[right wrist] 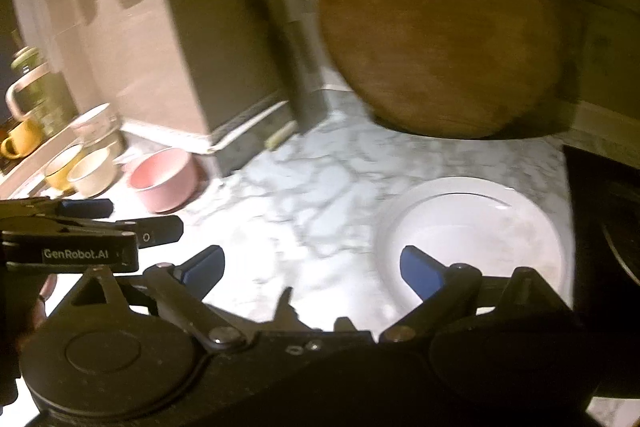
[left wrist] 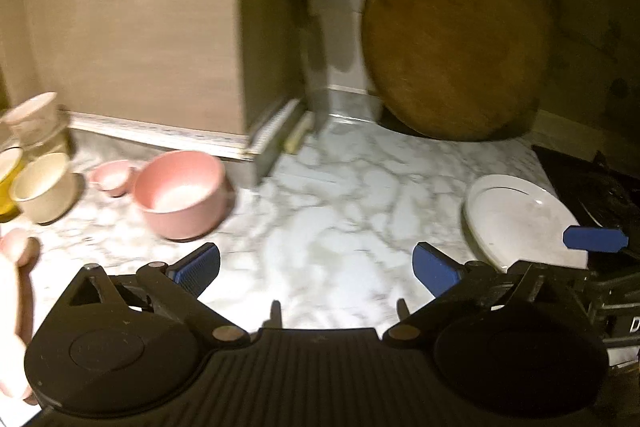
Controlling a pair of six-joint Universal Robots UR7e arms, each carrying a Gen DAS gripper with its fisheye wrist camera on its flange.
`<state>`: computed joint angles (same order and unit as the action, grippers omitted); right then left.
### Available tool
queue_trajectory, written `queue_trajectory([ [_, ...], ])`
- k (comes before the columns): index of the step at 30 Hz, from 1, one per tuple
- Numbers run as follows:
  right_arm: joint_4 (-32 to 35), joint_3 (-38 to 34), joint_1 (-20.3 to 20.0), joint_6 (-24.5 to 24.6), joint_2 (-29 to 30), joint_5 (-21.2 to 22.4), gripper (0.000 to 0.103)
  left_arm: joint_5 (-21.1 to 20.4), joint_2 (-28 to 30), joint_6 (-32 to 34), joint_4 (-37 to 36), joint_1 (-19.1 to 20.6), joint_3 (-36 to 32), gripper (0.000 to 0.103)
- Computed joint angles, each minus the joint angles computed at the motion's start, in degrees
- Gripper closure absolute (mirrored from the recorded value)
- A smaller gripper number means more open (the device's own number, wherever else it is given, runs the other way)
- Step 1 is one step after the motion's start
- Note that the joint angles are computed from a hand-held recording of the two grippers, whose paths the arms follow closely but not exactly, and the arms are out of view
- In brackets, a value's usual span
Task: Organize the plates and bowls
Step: 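Move both tools back to the flower-print white plate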
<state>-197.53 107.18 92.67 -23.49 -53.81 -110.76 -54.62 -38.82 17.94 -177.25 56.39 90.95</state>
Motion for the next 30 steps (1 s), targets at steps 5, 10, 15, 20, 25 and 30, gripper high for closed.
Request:
queue_trajectory([
  [5,1.3,-0.8,2.2,-0.6,2.2,1.0,0.008,1.3,-4.5,-1.4,-0.8,0.9,3.9,0.000],
  [10,3.0,-1.9,4.6,-1.3,5.0,1.9,0.008,3.1,-8.6,-2.3,-1.3,2.3,7.5,0.000],
  [15,5.1,-3.4,6.4,-1.5,7.9,2.6,0.009,5.5,-11.7,-2.7,-1.5,3.6,10.9,0.000],
  [20,8.5,-5.0,7.6,-2.0,10.4,2.3,0.012,7.2,-14.4,-3.6,-1.4,4.8,13.9,0.000],
  [25,10.7,-5.7,8.3,-2.3,12.1,2.5,0.019,9.2,-16.1,-6.1,-1.0,5.8,16.1,0.000],
  [30,14.0,-7.1,8.6,-1.9,13.7,2.6,0.024,9.5,-17.6,-8.1,-0.2,6.9,17.9,0.001],
])
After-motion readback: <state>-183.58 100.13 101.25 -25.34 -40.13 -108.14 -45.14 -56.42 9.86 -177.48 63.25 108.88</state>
